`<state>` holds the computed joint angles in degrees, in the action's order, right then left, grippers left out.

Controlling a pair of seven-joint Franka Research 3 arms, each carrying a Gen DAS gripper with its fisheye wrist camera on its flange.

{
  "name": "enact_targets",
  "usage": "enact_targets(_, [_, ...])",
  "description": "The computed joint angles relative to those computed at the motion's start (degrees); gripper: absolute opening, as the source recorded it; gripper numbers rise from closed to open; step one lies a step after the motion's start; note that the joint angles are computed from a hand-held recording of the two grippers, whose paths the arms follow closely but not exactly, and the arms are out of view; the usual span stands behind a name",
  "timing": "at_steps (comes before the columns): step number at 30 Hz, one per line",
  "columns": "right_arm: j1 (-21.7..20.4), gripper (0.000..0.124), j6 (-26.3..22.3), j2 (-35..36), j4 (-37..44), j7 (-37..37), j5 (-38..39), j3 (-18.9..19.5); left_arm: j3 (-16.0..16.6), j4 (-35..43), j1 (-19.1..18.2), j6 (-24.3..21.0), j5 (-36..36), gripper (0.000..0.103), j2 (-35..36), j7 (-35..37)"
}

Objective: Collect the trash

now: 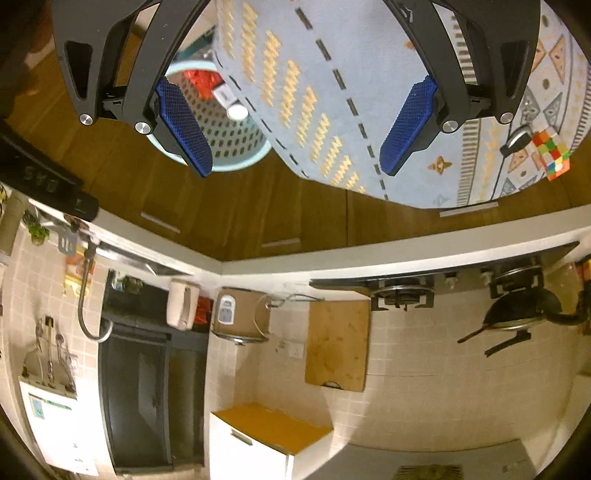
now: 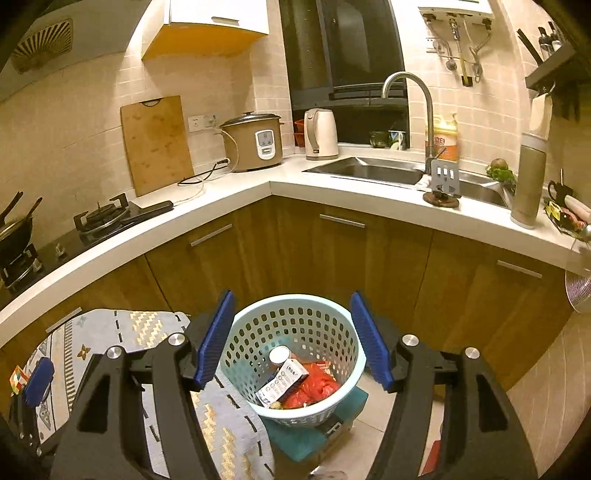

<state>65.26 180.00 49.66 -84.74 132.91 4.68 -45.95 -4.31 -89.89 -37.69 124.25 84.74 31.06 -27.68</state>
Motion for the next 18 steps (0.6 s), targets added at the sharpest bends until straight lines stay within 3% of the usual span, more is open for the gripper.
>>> enact_targets(5, [0.8,0.061,0.0,-0.1,-0.8,0.5,0.3,-1.0,-0.8,-1.0,-0.3,-0.2,-0.8,0.091,-1.4,5.1])
enact_targets(9, [2.8,0.063,-0.4,2.3,-0.6,2.8,1.0,-5.2,-1.1,-1.1,0.7,1.8,-1.5,0.091,-1.4,8.0])
enact_targets(13, [0.3,0.065,-0.3,3.5,1.6,2.9,1.1,-4.2,-0.6,0.3,0.3,0.2,-2.6,0.091,0.4,10.0])
enact_targets(18, [-2.3,0.065,0.8,5.7,4.9,1.2,1.1,-3.2,0.3,0.5,1.0,1.7,-3.0,0.091,1.5,8.2])
